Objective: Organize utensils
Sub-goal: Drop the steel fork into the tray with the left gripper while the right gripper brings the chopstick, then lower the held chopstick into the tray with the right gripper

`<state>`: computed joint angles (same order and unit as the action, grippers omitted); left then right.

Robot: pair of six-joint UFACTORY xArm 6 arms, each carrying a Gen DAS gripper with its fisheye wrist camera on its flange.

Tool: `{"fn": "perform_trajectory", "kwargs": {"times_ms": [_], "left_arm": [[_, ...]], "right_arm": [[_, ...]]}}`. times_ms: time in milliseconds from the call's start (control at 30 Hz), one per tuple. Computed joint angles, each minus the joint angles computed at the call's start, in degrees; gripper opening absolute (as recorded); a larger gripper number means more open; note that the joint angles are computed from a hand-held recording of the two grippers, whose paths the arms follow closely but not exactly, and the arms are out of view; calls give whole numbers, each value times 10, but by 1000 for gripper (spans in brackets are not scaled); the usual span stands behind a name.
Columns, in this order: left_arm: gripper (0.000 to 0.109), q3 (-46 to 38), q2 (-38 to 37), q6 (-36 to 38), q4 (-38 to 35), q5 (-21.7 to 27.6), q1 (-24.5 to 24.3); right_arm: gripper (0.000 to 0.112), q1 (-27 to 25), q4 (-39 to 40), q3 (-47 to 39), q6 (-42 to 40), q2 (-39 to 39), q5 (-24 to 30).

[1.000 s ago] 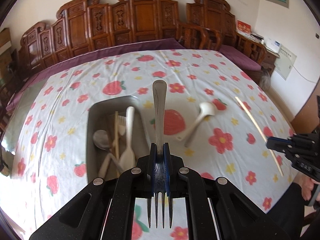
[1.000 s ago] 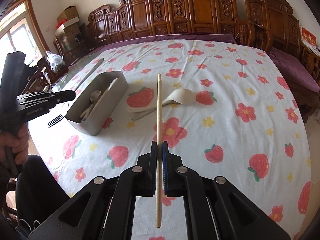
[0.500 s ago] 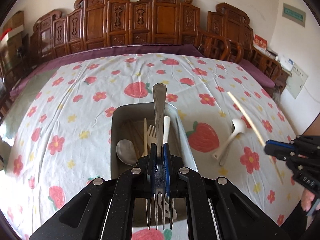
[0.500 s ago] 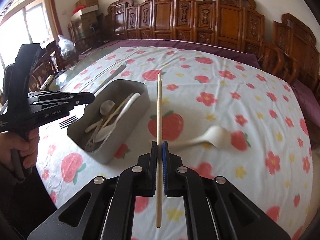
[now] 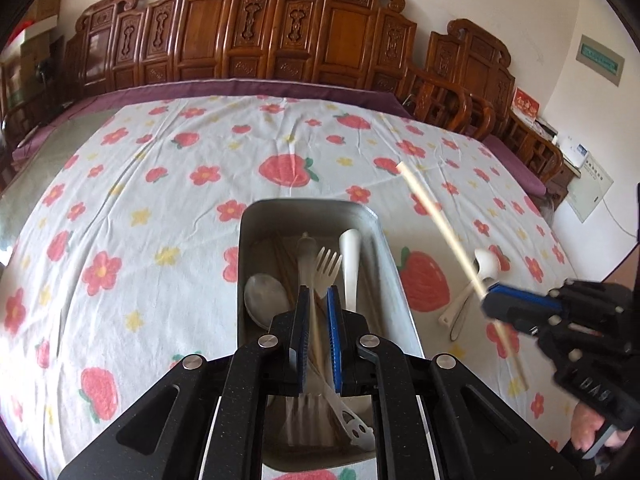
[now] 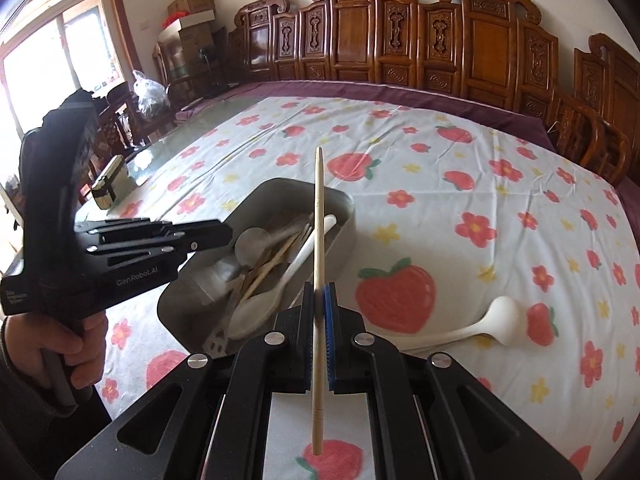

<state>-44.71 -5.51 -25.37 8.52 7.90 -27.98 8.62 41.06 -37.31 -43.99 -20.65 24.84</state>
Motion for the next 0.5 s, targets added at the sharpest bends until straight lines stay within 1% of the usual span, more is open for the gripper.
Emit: {"fn": "perform_trajectory", "kwargs": {"times_ms": [100,167,233,300,400,433,467,500], "left_arm": [[7,4,-10,-9,11,-3,7],[13,8,-20,-26,34,-5,16],[14,14,-31,-42,51,-8,28],[14,19,-41,-52,66,-8,37],[19,23,-56,-86,115,-8,52],[22,24,-59,-97,131,-8,55],[23,24,-63,-114,155,-5,61],[24,25,-67,-118,162,-3,64]], "right_arm": [[6,8,0,-5,18,5,1],[6,15,6,-12,36,12,3],[6,18,18,-16,41,17,7],[6,31,14,-20,60,24,-5],[6,45,14,-27,80,37,-15],[6,49,13,-30,87,42,-17],[6,56,9,-33,97,48,-24],[6,62,3,-34,106,52,-31]]}}
